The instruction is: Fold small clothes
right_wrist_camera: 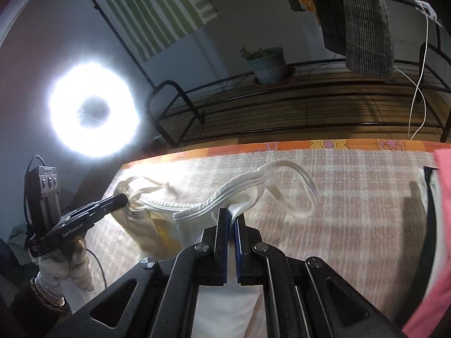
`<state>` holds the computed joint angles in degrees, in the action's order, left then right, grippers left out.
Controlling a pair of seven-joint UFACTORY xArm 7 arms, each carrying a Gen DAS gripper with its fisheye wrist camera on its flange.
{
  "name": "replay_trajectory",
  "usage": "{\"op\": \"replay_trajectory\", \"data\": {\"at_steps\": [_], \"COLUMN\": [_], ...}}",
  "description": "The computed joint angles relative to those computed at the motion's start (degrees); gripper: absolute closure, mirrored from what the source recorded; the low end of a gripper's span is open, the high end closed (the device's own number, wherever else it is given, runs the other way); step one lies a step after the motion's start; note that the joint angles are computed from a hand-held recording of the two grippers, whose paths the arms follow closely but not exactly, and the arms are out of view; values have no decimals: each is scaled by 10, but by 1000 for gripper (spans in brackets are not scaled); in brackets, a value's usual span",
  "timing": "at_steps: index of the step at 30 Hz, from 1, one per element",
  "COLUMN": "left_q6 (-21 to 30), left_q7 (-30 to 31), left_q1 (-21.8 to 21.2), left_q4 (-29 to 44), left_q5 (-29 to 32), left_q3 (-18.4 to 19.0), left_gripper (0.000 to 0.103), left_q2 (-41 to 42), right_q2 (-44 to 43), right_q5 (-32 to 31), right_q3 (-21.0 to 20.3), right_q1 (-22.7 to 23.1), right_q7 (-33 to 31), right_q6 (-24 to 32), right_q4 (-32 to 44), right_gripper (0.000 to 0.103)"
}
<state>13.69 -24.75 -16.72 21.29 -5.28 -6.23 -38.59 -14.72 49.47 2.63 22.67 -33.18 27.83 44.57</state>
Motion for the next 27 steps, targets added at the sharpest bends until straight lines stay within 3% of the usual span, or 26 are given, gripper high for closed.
{"op": "replay_trajectory", "data": {"at_steps": [7, 16, 23, 27], "left_q6": [97, 251, 317, 343], "left_q7": [-65, -192, -295, -322], "left_q1": [-19, -100, -178, -216], "left_q4": [-48, -112, -151, -157], "left_q5": [-2, -8, -6, 1], "left_q3": [-43, -114, -159, -156], "left_gripper": [101, 101, 101, 101], "left_q2": [-146, -334, -401, -403], "right_q2": [-141, -334, -442, -499], "right_q5": [-75, -168, -230, -267], "right_q3": [14, 28, 38, 45], "right_q1": [11, 54, 83, 97], "right_q7": [84, 208, 291, 325], "right_q6": [24, 70, 100, 133], "right_q4": [-91, -223, -300, -331], "right_gripper": [102, 102, 102, 102]}}
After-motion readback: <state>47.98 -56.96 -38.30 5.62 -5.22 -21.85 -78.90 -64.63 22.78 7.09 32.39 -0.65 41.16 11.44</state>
